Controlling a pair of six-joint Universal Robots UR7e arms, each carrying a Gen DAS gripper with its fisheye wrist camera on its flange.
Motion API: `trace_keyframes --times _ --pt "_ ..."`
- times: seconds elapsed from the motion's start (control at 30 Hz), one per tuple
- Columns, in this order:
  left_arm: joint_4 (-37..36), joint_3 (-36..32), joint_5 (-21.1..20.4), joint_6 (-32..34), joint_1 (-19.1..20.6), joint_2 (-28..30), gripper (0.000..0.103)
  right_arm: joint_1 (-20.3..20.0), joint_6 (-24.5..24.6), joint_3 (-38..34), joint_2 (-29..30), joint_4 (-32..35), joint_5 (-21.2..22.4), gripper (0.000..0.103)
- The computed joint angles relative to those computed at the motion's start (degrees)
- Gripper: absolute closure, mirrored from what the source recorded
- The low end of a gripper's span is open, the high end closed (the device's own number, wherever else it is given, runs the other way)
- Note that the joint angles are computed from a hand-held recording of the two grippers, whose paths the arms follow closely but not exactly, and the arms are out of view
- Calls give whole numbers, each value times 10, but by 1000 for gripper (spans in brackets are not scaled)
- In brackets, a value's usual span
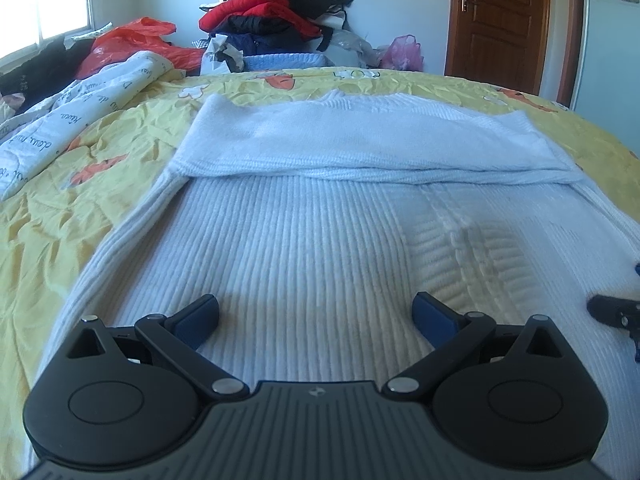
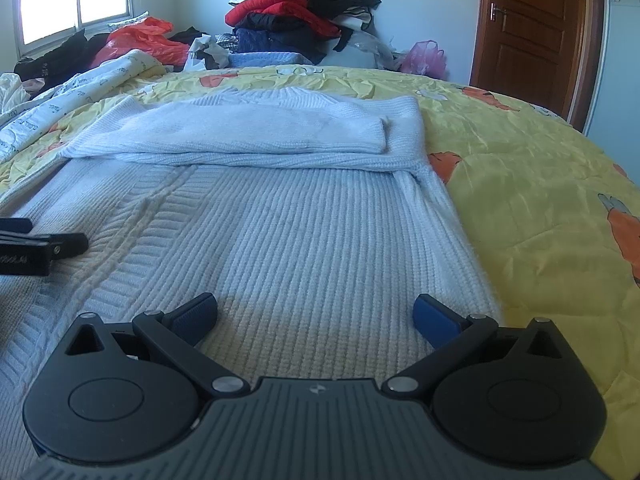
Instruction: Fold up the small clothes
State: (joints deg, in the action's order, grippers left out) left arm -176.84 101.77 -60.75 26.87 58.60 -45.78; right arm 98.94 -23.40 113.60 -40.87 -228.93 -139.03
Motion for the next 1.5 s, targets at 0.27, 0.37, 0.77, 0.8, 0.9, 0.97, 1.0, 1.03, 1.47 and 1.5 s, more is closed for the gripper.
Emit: trace_keyframes --times 0.27,0.37,0.77,0.8,0.9,0.97,1.0,1.03,1.47,1.5 --pt "-11 8 -4 4 2 -2 0 0 0 -1 2 -1 3 1" --pt "-11 8 -3 4 2 -2 0 -1 0 0 1 -2 4 1" --pt "-10 8 -3 5 2 -3 0 -1 0 0 1 -2 5 1" --pt "-11 8 -3 5 2 -3 0 -1 0 1 1 -2 5 1" --pt "-10 8 -3 5 3 -3 0 -1 0 0 1 -2 5 1" --pt "-10 8 -3 5 2 -3 0 -1 0 -1 2 -2 4 1" --pt "-10 8 -3 5 2 -3 0 -1 0 0 2 -2 4 1" --pt "-10 8 -3 5 2 -3 0 0 0 -1 2 -2 4 1" --pt "-12 9 -2 4 2 -3 0 -1 -2 2 1 -8 2 2" --pt "-12 9 -2 4 2 -3 0 -1 -2 2 1 -8 2 2"
